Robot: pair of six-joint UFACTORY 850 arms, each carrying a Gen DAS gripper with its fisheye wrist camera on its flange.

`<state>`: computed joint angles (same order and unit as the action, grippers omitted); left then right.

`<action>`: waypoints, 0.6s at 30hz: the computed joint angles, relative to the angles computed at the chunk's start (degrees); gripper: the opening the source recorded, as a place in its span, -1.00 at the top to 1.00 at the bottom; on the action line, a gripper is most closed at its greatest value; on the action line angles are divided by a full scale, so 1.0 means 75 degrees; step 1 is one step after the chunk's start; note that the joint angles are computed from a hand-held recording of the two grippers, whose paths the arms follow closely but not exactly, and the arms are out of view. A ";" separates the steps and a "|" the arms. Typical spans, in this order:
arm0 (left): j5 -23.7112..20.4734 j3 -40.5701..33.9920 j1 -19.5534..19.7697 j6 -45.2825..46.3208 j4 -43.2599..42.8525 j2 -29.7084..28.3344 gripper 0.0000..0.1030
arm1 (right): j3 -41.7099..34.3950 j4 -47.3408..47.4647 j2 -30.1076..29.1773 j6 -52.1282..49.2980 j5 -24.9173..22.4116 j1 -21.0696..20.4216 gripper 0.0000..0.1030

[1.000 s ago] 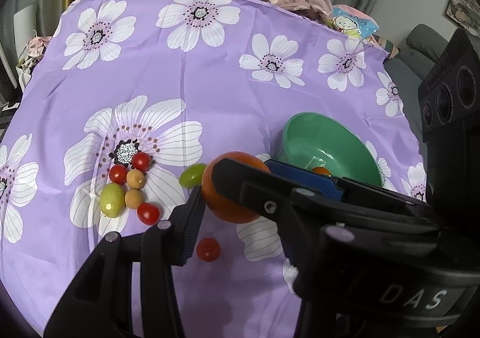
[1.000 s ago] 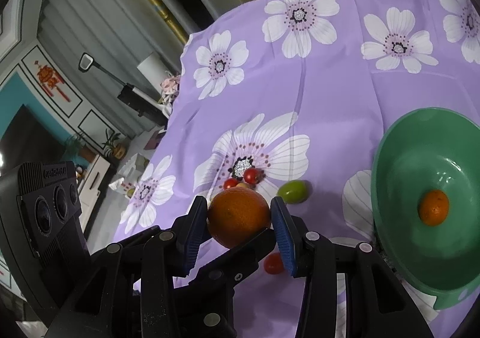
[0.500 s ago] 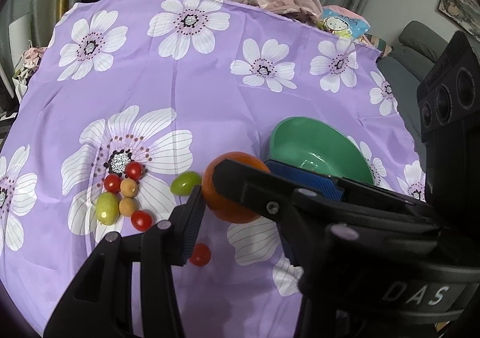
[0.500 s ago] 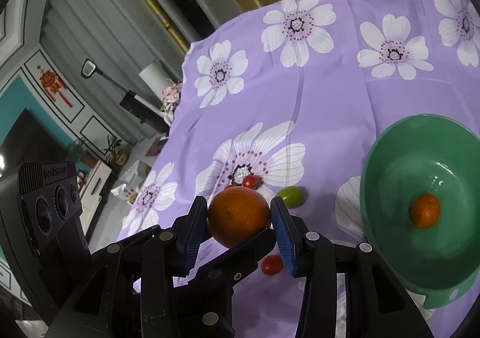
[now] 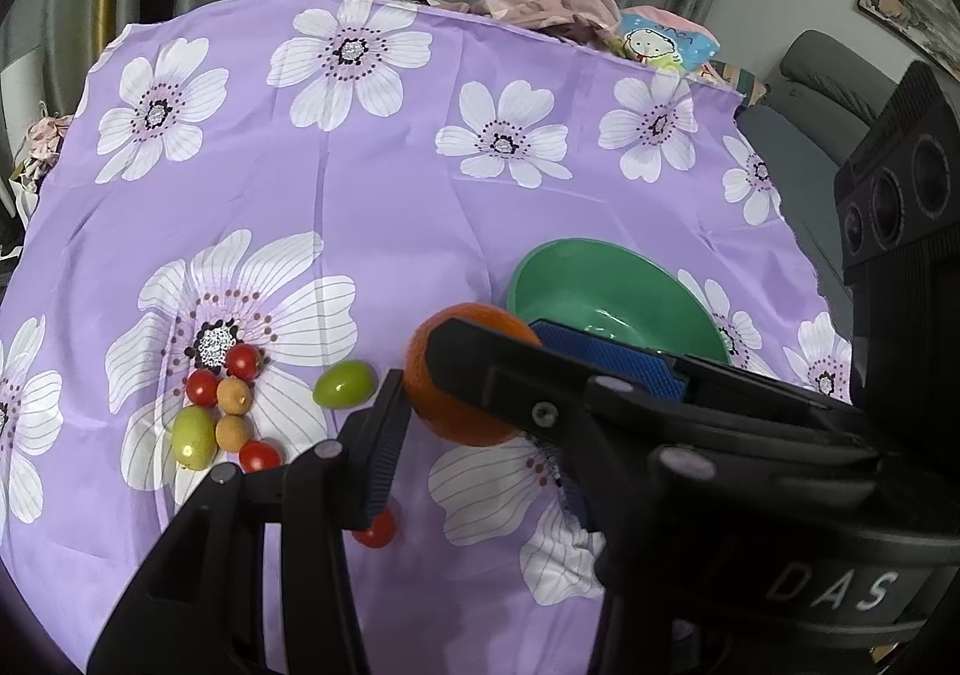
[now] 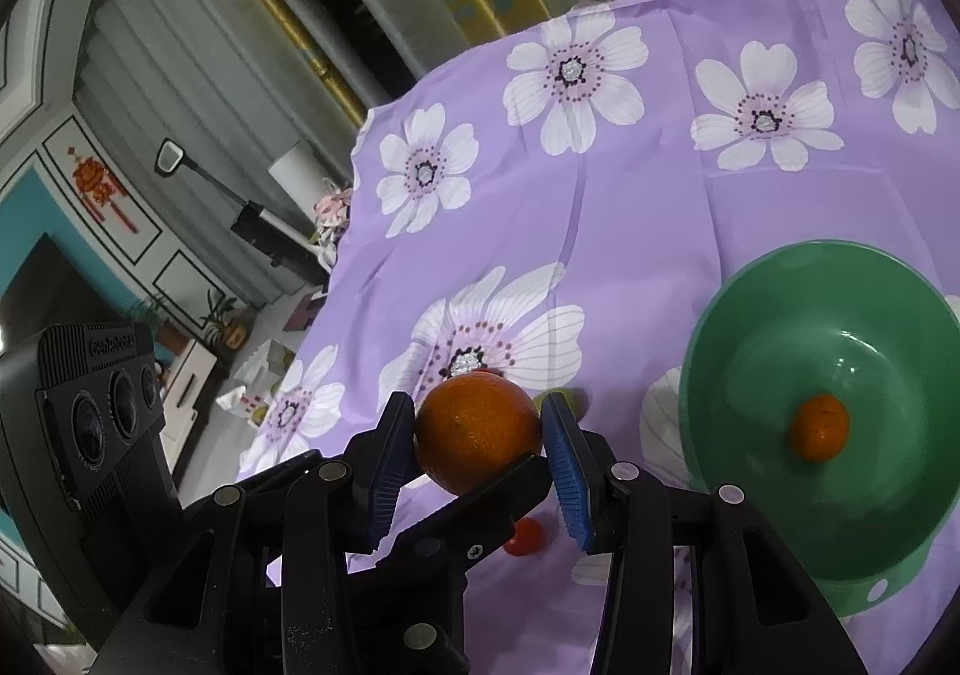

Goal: Organize fruits
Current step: 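Lift the second mandarin with the right gripper and carry it toward the bowl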

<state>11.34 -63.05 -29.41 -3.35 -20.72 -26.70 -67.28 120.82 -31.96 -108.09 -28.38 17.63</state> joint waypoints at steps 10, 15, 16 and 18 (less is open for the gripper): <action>-0.0079 -0.0153 -0.0027 -0.0255 0.0405 -0.0078 0.12 | 0.0093 0.0308 0.0093 -0.0235 0.0131 -0.0041 0.10; -0.0115 -0.0218 -0.0044 -0.0353 0.0531 -0.0113 0.12 | 0.0123 0.0312 0.0129 -0.0220 0.0141 -0.0079 0.10; -0.0119 -0.0228 -0.0048 -0.0388 0.0572 -0.0120 0.12 | 0.0126 0.0320 0.0135 -0.0220 0.0147 -0.0087 0.10; -0.0140 -0.0273 -0.0062 -0.0415 0.0612 -0.0145 0.12 | 0.0135 0.0342 0.0150 -0.0223 0.0158 -0.0107 0.10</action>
<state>10.29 -65.10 -29.87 -6.46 -16.13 -27.79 -66.27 123.38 -30.84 -109.76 -27.20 16.83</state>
